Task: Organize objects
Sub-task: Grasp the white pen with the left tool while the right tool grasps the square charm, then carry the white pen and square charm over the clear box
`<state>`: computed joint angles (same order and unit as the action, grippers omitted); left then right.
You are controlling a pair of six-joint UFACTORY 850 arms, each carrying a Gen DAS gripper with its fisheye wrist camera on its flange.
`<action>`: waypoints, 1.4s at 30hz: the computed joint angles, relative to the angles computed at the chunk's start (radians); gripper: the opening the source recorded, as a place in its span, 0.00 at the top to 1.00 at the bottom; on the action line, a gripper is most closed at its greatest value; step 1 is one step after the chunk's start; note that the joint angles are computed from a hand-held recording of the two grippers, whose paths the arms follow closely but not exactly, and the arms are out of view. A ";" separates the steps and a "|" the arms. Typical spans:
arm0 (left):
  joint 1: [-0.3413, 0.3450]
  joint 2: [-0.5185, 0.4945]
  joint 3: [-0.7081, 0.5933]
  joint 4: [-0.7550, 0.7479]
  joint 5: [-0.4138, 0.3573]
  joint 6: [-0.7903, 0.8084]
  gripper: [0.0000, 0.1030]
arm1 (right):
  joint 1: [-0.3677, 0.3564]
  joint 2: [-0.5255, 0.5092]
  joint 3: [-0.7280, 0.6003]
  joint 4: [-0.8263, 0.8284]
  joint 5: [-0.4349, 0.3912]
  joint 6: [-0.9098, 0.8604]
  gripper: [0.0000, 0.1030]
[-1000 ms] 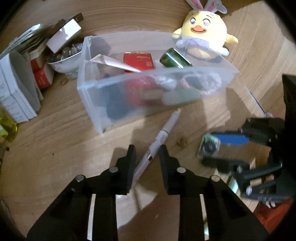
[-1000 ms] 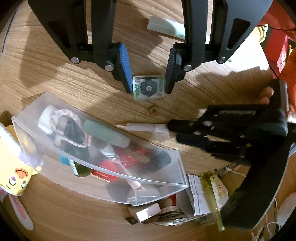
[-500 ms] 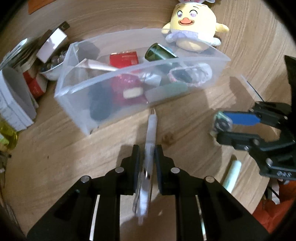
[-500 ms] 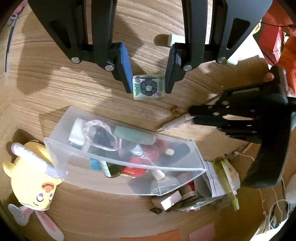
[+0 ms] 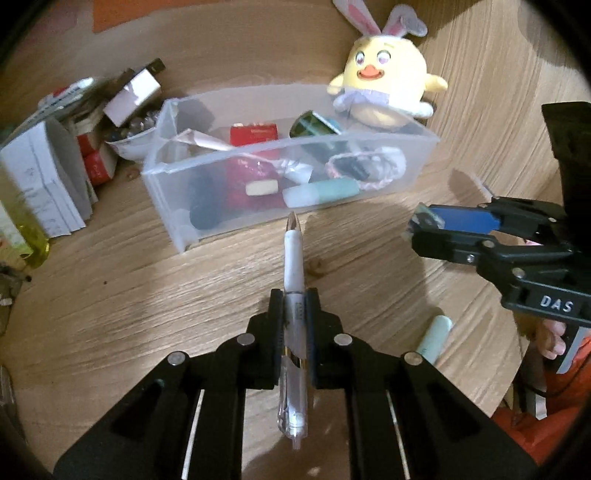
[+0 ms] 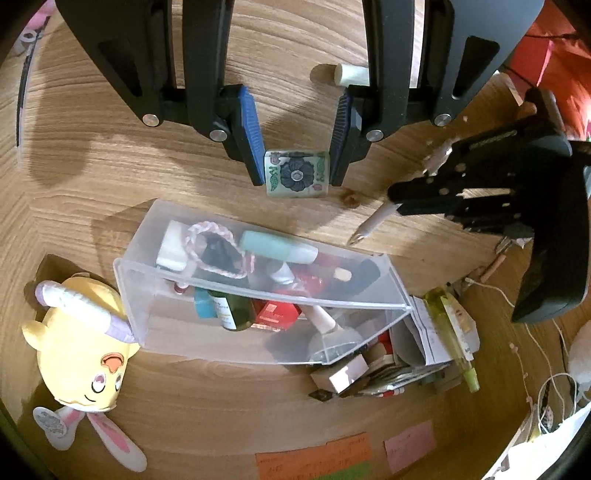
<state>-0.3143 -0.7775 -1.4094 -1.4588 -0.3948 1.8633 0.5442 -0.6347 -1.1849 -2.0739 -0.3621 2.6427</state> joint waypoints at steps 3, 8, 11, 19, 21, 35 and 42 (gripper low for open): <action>0.006 0.024 0.027 -0.081 -0.012 0.068 0.90 | 0.003 0.014 0.011 -0.014 -0.020 0.018 0.70; 0.015 0.054 0.047 -0.201 -0.039 0.159 0.90 | 0.003 0.036 0.022 -0.026 -0.057 0.033 0.70; 0.017 0.061 0.041 -0.236 -0.058 0.175 0.90 | -0.002 0.049 0.026 -0.035 -0.081 0.041 0.70; 0.021 0.078 0.005 -0.326 -0.130 0.231 0.90 | -0.021 0.068 0.008 0.000 -0.138 -0.011 0.70; 0.018 0.078 -0.017 -0.339 -0.127 0.229 0.90 | -0.028 0.072 0.004 0.000 -0.159 -0.015 0.70; -0.035 -0.035 -0.248 -0.203 -0.028 0.004 0.90 | -0.105 0.015 -0.081 0.005 -0.094 -0.060 0.70; -0.047 -0.126 -0.392 0.009 -0.003 -0.240 0.90 | -0.123 -0.040 -0.141 0.048 -0.039 -0.124 0.70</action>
<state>-0.3614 -0.9036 -1.8015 -1.4499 -0.3975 1.6229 0.4208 -0.6750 -1.3260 -2.0259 -0.4015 2.5184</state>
